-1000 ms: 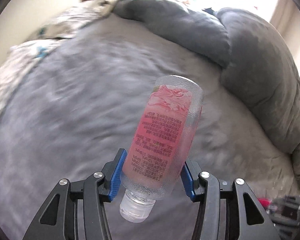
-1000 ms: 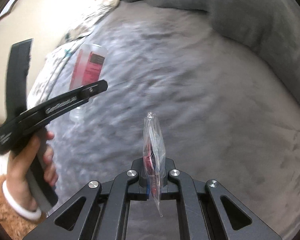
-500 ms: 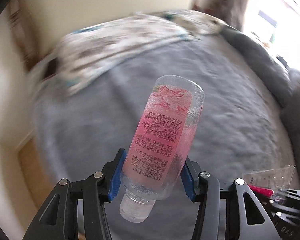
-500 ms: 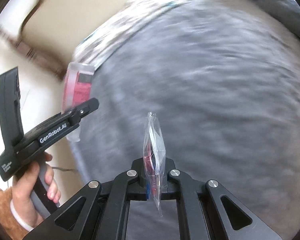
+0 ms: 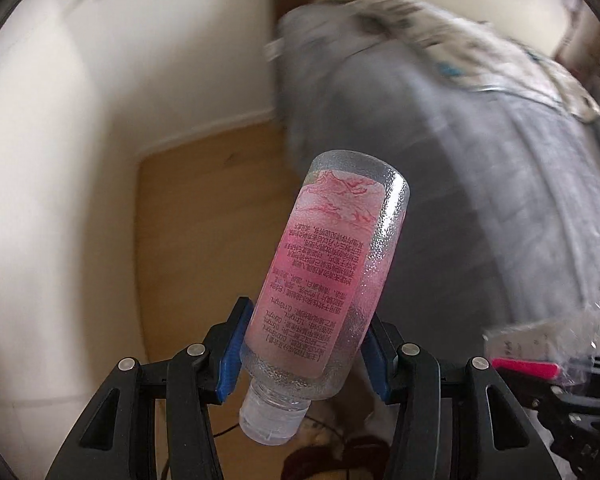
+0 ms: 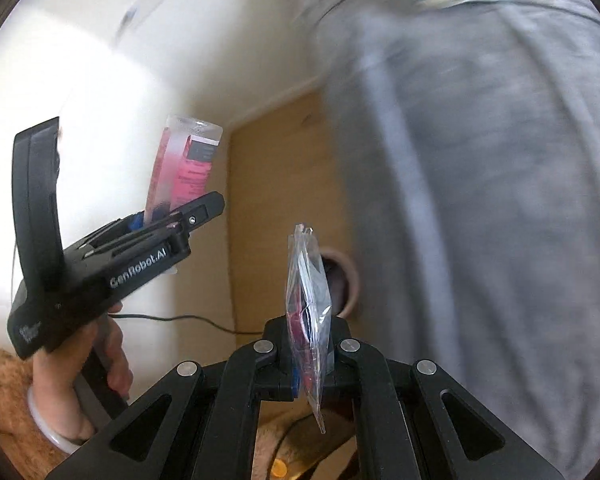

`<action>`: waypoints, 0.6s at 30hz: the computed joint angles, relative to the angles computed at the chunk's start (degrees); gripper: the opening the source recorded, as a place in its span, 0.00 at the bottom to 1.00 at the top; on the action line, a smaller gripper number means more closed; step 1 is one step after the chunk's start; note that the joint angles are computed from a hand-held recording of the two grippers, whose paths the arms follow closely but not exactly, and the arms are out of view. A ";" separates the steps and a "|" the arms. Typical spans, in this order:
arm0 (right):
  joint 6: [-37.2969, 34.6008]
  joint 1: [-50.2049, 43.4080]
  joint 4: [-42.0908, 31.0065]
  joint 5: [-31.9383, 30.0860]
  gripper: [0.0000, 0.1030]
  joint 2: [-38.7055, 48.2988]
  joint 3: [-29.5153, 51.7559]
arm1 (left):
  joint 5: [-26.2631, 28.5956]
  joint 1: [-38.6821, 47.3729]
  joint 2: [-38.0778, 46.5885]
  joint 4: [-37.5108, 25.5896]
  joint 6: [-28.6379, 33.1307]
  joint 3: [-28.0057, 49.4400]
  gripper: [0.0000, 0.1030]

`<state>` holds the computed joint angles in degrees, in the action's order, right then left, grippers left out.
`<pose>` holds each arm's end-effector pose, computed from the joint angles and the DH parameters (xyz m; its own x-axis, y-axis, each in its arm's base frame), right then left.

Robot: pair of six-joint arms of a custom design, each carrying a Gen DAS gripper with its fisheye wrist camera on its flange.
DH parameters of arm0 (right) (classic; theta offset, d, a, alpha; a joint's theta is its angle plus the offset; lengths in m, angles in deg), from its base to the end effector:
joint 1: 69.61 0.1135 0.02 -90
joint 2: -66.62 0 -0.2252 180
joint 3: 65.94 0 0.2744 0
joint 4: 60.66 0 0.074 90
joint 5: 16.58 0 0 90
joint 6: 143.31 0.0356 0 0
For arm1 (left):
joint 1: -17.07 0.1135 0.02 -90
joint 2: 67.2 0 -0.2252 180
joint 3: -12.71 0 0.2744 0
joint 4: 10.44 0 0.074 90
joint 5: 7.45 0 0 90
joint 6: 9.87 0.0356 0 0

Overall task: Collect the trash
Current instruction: 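Carry the pink bottle and clear bag over the pink bin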

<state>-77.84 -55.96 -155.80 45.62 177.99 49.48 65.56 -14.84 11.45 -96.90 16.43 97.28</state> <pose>0.3593 0.1043 0.2371 -0.8008 -0.5724 -0.1763 -0.5854 0.6860 0.4321 0.2316 -0.1320 0.2560 -0.7876 -0.5195 -0.3312 -0.5447 0.8384 -0.0196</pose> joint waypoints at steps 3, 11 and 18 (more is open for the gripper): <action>2.11 6.45 2.23 0.67 0.03 1.55 -3.60 | 1.15 -0.15 -8.89 -1.76 -4.64 -9.95 0.51; 7.14 18.96 10.99 3.98 0.03 8.90 -7.05 | 3.22 -2.30 -25.71 -6.73 -15.62 -24.51 0.51; 7.43 22.87 14.25 7.85 0.03 14.50 -5.16 | 4.01 -1.00 -29.76 -5.56 -16.06 -28.30 0.51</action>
<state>-70.40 -33.09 -141.56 53.47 192.49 44.32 69.57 -15.83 -18.31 -102.47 0.37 68.98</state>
